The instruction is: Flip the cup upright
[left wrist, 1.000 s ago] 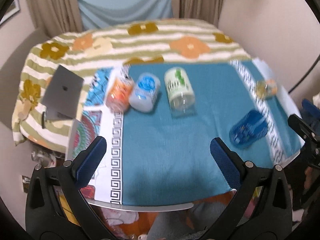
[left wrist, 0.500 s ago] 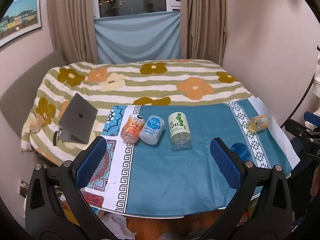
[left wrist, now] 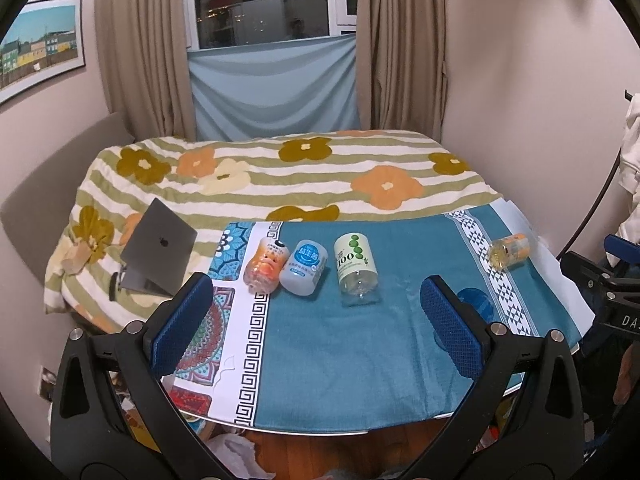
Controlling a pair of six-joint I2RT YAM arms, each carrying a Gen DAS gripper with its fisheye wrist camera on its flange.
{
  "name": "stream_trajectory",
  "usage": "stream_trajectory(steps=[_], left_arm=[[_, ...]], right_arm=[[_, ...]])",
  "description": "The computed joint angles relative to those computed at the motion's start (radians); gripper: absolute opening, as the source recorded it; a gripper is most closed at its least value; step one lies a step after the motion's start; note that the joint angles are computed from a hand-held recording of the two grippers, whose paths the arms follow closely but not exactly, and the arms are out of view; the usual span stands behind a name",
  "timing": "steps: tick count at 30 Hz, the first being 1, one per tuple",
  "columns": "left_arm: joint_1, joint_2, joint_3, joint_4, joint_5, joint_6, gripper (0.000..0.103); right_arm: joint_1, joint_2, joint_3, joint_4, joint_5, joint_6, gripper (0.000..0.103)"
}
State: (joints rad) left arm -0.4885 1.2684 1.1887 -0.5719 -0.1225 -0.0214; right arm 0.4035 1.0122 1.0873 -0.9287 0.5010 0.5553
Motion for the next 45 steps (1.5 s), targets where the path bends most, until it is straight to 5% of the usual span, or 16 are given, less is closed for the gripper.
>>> stream_trajectory(steps=[45], left_arm=[[0.001,0.005,0.014,0.008,0.014,0.023,0.103]], right_arm=[[-0.008,0.005,-0.006,-0.001,0.017,0.02,0.103]])
